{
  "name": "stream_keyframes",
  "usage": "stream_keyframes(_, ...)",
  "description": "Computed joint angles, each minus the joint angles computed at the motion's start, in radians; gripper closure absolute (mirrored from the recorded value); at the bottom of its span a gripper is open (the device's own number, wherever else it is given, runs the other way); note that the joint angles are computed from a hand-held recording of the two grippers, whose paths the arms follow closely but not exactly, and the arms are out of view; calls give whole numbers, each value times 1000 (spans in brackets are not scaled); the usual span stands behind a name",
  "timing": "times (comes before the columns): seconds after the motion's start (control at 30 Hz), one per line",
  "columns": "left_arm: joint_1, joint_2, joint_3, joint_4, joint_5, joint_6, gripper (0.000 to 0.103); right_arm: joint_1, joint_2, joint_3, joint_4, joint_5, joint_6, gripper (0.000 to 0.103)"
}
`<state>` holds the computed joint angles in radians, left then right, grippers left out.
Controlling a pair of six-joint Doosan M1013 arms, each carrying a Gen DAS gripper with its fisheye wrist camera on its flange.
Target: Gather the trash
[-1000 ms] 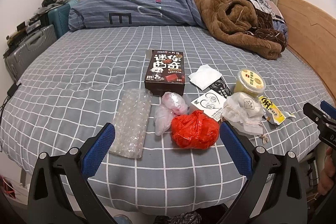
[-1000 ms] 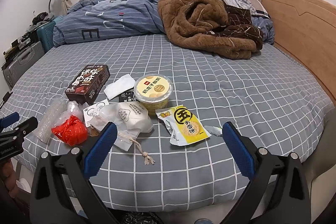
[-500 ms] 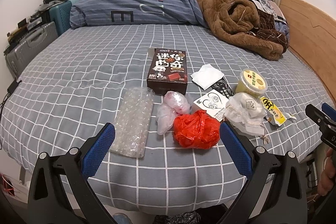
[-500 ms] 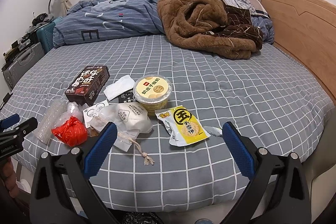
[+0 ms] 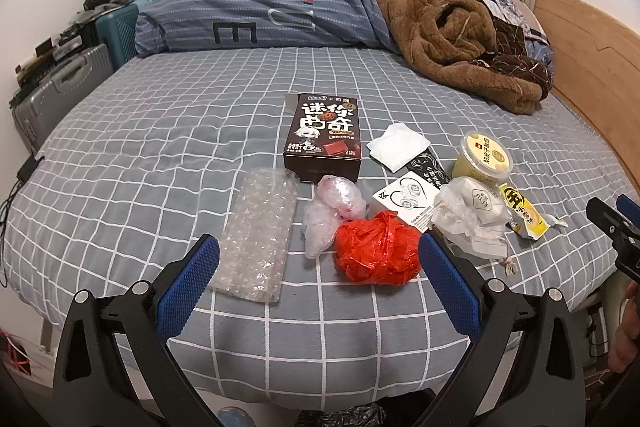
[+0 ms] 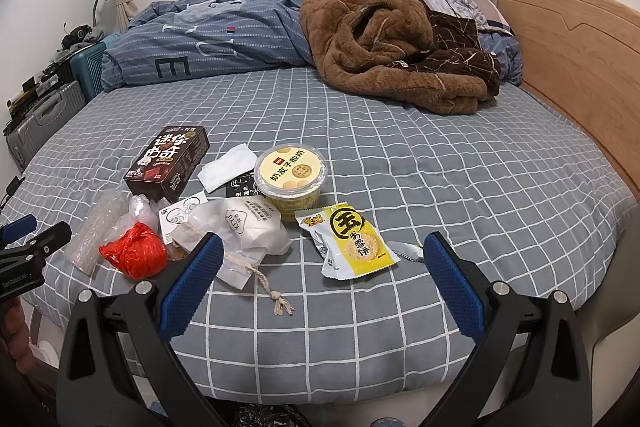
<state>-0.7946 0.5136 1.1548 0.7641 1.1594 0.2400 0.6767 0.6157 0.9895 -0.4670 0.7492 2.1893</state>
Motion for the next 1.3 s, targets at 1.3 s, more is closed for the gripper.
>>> stream_keyframes(1.3,82,4,19,-90,15,49,6,13,186,-292,156,149,-210,7)
